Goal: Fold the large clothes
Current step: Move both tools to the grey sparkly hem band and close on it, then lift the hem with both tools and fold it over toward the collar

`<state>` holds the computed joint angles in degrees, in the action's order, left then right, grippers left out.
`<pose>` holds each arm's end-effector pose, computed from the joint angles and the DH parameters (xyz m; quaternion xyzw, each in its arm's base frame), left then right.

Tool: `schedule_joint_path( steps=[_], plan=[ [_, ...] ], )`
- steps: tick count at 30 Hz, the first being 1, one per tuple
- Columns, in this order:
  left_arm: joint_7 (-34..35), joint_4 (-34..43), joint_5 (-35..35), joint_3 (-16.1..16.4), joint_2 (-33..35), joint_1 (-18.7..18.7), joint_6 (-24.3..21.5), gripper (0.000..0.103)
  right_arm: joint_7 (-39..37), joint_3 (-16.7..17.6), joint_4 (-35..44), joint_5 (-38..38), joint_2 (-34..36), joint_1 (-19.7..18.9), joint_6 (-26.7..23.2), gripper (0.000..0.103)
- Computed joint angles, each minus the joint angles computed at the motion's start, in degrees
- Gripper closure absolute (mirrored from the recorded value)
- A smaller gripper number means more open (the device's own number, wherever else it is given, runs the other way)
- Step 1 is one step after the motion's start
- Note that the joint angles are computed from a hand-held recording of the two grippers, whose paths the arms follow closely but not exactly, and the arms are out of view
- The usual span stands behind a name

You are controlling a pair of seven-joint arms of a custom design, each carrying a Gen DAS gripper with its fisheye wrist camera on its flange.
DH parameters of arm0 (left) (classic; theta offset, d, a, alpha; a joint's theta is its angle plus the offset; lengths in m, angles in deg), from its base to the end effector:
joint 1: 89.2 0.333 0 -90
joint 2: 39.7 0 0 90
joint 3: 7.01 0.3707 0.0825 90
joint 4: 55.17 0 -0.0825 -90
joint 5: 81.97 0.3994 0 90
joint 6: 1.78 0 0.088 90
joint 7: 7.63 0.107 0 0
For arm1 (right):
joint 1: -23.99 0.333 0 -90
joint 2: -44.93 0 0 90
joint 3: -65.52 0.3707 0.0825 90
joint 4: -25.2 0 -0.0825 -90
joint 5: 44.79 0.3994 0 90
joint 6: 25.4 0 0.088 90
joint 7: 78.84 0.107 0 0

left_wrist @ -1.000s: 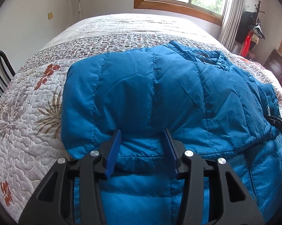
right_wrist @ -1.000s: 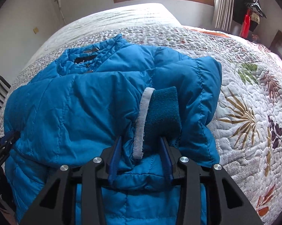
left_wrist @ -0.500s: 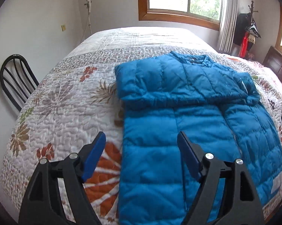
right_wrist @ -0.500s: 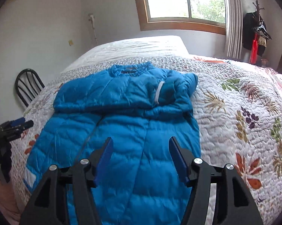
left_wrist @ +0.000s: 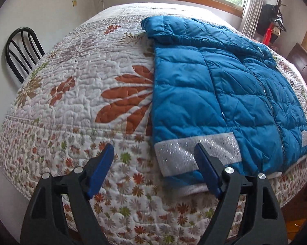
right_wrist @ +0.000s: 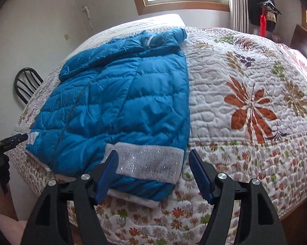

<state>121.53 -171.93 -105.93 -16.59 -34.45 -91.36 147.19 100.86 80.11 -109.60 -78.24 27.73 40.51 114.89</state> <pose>0.6135 -0.1161 0.4965 -0.4592 0.8450 -0.2487 0.1151 0.4113 0.2588 0.5300 -0.4289 0.8474 -0.2028 0.2382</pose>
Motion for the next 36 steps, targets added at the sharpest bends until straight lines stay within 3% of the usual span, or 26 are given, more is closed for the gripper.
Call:
schedule_joint_path(
  steps=[10, 12, 14, 18, 20, 22, 29, 36],
  plan=[
    [3.19, 0.15, -7.18, -0.27, 0.54, 0.60, -6.60, 0.023, 3.45, -0.19, -3.95, 1.42, 0.49, -0.44, 7.35, 0.030],
    [3.33, 1.31, -9.11, -0.29, 1.13, 0.96, -9.90, 0.026, 3.35, 0.17, -3.62, 0.88, 0.69, -0.55, 7.51, 0.036],
    [4.51, 1.87, -10.79, -0.37, 1.22, 1.25, -12.10, 0.041, 2.54, 0.23, -2.99, 0.77, 1.29, -0.44, 7.60, 0.039],
    [4.63, 2.07, -11.67, -0.35, 1.14, 1.01, -13.10, 0.061, 2.65, -0.12, -3.17, 0.46, 1.69, -0.49, 9.38, 0.064],
    [4.68, 1.44, -12.49, -0.34, 0.62, 0.86, -11.69, 0.082, 3.81, 0.21, -3.66, -0.59, 1.05, -1.01, 10.41, 0.076],
    [5.54, 1.52, -14.81, -0.11, 0.22, 1.32, -12.72, 0.089, 5.68, 0.80, -4.49, -2.08, -0.25, -1.82, 11.74, 0.086],
    [15.79, -1.38, -25.90, 1.83, -4.80, 2.73, -16.07, 0.092, 12.72, 4.96, -8.84, -5.93, -7.18, -6.11, 18.58, 0.092],
    [26.13, -8.23, -31.42, 6.14, -11.54, 3.28, -20.01, 0.092, 16.62, 12.87, -10.05, -5.03, -12.29, -6.93, 15.65, 0.092]
  ],
)
